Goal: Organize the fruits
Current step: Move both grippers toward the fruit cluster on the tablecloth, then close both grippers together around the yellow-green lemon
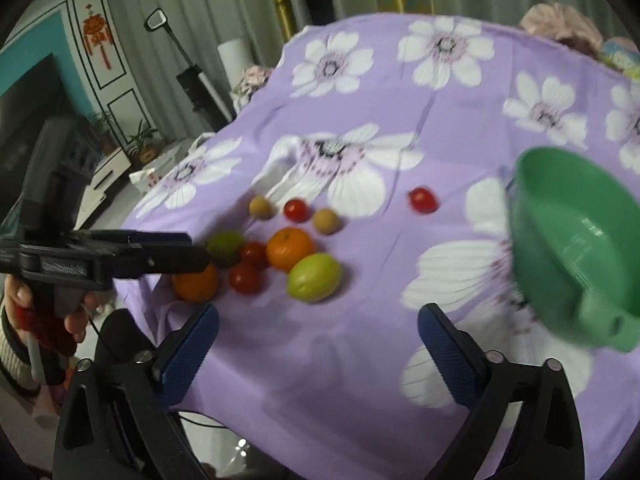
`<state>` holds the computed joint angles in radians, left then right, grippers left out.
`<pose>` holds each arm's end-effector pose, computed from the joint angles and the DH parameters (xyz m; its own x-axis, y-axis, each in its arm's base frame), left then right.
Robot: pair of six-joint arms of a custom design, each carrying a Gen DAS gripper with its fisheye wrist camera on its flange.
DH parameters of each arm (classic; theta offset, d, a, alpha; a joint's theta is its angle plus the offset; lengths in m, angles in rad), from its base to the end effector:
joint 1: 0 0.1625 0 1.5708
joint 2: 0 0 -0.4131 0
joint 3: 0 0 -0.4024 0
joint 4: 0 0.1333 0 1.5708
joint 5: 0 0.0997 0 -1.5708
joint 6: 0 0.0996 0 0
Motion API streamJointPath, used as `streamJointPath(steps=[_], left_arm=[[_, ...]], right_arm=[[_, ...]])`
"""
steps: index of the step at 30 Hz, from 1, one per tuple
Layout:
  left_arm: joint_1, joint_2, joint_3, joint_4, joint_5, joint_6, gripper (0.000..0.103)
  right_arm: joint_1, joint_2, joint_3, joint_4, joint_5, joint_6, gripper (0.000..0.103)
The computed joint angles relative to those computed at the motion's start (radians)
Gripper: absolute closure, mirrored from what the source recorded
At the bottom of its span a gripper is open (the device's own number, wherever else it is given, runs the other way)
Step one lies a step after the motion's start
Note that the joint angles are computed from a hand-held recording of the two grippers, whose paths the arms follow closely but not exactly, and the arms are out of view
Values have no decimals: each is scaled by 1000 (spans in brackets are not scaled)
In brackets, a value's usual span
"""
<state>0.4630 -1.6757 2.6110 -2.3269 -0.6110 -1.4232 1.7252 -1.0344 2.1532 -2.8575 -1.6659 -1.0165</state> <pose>-0.1577 -0.3189 0.1755 -0.8893 -0.3496 -0.2948 0.0052 0.6368 -0.7710 0.1995 -0.4767 0.0745 -0.3901 -0.9007 0.1914 -0.9182 0.3959 -0.0083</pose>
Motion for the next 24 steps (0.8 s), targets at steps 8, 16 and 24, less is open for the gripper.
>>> streamJointPath(steps=[8, 16, 24], left_arm=[[52, 130, -16, -303, -76, 247, 23], [161, 227, -86, -424, -163, 338, 25], [230, 269, -145, -418, -214, 395, 36]], right_arm=[[-21, 59, -42, 38, -25, 22, 30], [-13, 95, -73, 37, -53, -50, 30], [-2, 134, -110, 64, -71, -86, 30]])
